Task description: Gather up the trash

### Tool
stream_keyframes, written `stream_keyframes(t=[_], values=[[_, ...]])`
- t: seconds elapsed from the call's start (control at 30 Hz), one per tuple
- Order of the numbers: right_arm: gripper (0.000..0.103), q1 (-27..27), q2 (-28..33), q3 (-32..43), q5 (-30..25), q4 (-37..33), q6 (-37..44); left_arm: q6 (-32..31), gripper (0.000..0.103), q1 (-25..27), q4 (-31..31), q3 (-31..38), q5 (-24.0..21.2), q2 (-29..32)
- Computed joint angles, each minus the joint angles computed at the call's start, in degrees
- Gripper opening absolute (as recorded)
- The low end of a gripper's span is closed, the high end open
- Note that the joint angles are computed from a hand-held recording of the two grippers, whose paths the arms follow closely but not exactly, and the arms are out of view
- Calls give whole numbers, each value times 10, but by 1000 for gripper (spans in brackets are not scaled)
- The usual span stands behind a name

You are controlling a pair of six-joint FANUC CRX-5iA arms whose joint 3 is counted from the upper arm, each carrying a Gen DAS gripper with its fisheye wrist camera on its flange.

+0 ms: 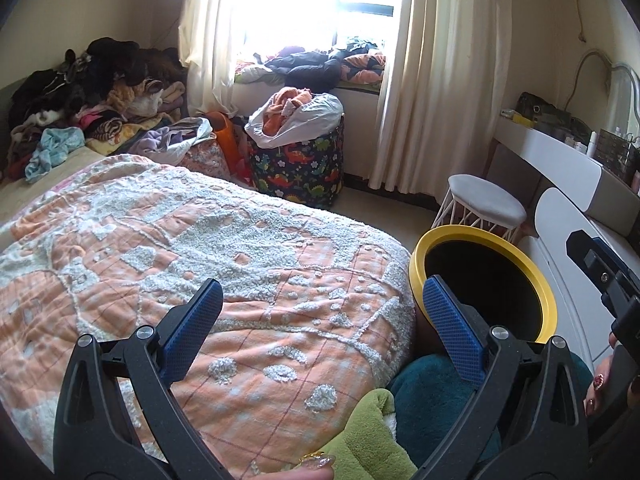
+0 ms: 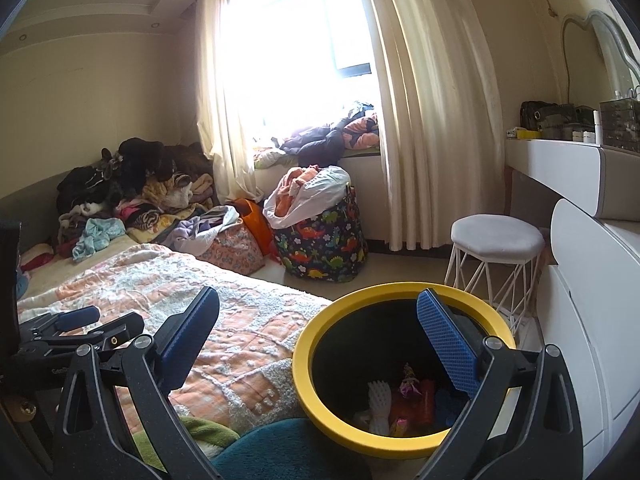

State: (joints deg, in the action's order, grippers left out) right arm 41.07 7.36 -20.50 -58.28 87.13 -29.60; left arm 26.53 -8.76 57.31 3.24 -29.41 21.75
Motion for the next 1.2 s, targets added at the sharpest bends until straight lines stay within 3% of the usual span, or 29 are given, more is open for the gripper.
stream_keyframes(t=[1.2], values=[[96, -6, -8, -10, 3, -3, -2, 13, 92, 1, -13, 5, 0, 1]])
